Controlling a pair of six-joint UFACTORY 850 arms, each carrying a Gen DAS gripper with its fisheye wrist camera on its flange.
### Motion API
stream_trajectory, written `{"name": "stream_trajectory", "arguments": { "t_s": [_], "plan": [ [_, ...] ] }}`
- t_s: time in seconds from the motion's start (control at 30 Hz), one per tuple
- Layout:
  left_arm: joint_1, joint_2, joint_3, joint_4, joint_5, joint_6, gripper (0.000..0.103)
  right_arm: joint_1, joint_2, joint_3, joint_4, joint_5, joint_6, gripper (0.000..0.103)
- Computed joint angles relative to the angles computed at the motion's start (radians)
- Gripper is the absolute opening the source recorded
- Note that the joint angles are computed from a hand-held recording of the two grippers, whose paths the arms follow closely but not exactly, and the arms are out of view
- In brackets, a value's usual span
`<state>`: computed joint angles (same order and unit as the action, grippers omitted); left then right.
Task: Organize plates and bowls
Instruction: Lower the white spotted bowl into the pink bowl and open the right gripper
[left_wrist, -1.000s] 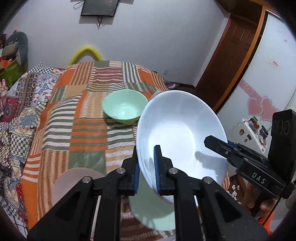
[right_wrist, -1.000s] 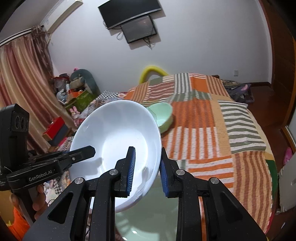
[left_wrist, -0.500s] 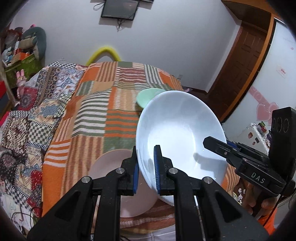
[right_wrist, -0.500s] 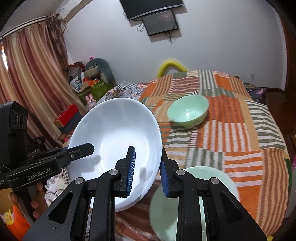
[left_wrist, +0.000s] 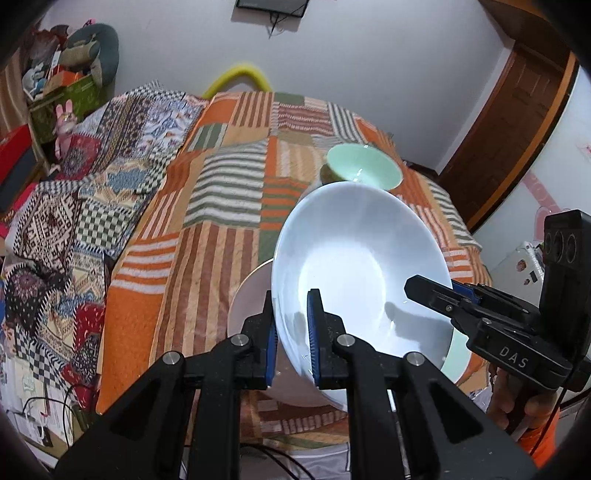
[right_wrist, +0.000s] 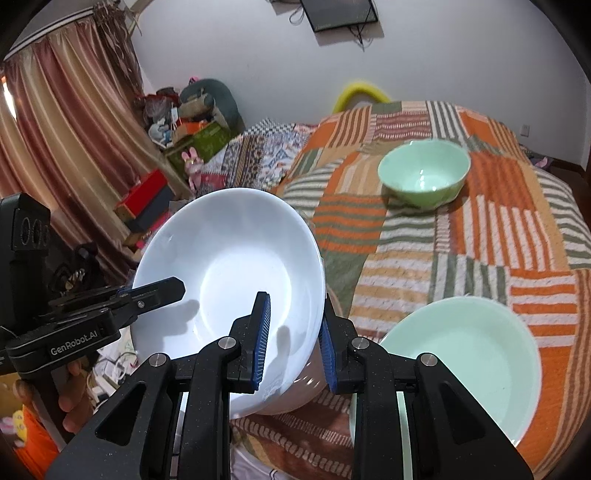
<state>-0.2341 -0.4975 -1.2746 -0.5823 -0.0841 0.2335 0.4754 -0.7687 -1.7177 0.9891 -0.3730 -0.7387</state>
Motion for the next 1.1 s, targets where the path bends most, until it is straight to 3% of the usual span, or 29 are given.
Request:
{"name": "stream_trajectory", "arguments": {
  "t_s": [0.3, 0.77, 0.93, 1.1],
  "plan": [
    [0.022, -0.052, -0.015, -0.086, -0.047, 0.077, 0.013, 0.014, -0.048, -0.042, -0.14, -0.043, 0.149, 0.023],
    [0.03, -0.129, -0.059, 0.085, -0.09, -0.094, 0.013, 0.022, -0.101, -0.092, -0.275, -0.097, 0.283, 0.024],
    [0.04, -0.151, -0.074, -0.04, -0.113, 0.02, 0.013, 0.028, -0.097, -0.092, -0.327, -0.087, 0.316, 0.024],
    [0.037, -0.169, -0.09, -0.057, -0.124, 0.038, 0.013, 0.039, -0.095, -0.093, -0.423, -0.063, 0.377, 0.025]
  ]
}}
